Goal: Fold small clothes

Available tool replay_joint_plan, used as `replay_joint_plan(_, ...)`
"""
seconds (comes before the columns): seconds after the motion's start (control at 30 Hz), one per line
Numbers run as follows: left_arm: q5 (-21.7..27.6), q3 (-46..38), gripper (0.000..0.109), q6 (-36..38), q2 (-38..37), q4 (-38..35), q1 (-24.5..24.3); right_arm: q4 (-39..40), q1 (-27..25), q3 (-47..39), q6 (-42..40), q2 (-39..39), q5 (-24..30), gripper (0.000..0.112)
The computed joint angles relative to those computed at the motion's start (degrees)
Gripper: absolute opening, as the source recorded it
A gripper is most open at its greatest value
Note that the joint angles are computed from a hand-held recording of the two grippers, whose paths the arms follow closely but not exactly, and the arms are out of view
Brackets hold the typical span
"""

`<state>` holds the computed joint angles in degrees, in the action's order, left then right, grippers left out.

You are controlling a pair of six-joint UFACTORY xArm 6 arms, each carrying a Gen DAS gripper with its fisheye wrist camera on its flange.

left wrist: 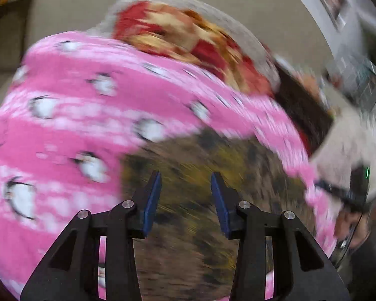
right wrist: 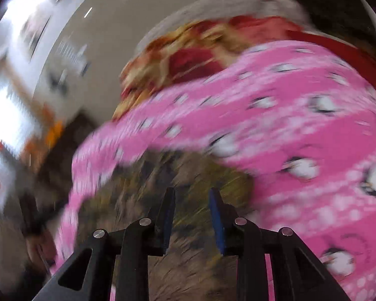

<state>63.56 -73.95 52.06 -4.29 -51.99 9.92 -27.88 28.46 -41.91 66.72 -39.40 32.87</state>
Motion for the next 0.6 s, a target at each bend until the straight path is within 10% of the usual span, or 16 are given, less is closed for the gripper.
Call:
replay_joint_plan(0.2, -9.3, 13.1, 0.031, 7.3, -4.4, 5.7, -2.6, -4.7, 9.5, -9.6, -2.6, 14.9, 17.0, 0.026)
replay_joint_plan(0.27, -7.5, 14.0, 0.031, 11.0, -5.1, 2.8, 0.3, -4.8, 8.5, -4.7, 0.3, 11.1, 14.8, 0.026)
replay_joint_plan(0.6, -13.4, 4.1, 0.042, -11.2, 1.3, 25.6, -10.9, 2.7, 5.5, -19.9, -10.3, 22.9, 27.8, 0.036)
